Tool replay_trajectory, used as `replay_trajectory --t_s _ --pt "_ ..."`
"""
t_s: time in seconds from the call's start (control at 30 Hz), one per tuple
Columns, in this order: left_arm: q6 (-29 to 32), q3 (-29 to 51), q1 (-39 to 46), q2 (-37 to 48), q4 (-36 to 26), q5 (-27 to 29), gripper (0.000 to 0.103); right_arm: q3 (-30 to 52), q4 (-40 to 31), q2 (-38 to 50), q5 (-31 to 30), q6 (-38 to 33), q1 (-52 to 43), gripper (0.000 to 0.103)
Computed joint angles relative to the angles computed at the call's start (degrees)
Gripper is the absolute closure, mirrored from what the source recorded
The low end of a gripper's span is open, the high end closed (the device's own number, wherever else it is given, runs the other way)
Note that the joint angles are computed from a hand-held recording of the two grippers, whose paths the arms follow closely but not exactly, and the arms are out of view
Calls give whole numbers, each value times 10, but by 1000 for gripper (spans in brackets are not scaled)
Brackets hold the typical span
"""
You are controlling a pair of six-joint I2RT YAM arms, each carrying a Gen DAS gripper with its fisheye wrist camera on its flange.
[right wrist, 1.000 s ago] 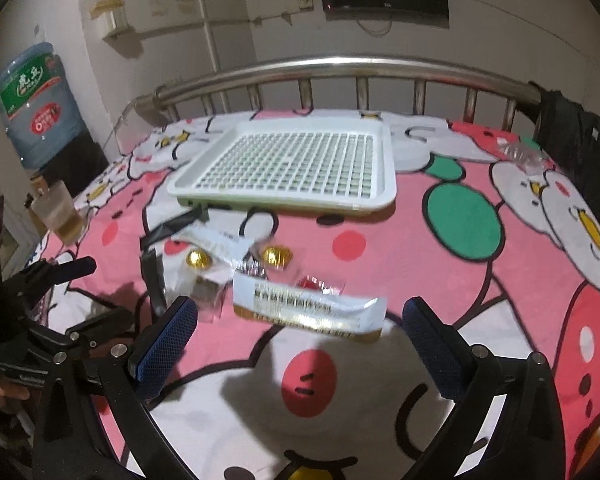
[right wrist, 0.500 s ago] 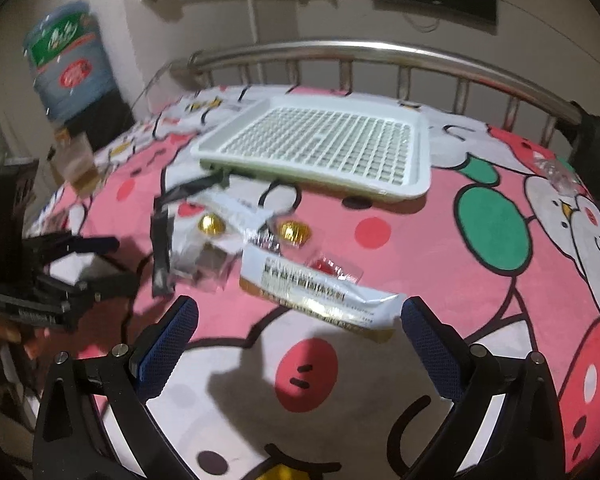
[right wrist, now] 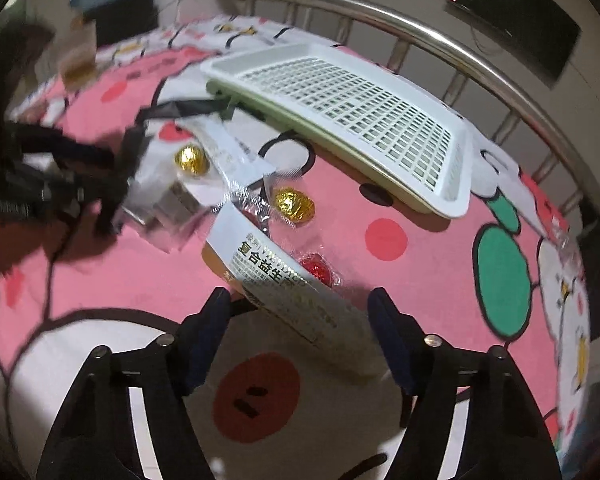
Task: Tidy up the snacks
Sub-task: 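Grasp the white-gold sachet with the right tool while the left tool grasps a black stick packet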
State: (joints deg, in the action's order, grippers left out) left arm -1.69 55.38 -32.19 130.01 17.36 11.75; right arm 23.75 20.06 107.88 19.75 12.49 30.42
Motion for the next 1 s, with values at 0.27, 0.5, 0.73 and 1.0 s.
replay_trajectory --t_s 0.27,0.5,0.73,1.0 --pt "4 32 -1 13 -22 -4 77 22 -4 26 34 -18 19 56" --pt "18 31 3 13 -20 6 86 1 24 5 -19 29 11 74" --pt "24 -3 4 -6 5 21 90 -45 63 -50 -90 80 2 94" --pt "32 -51 12 -51 37 24 93 -53 69 -48 -70 76 22 69"
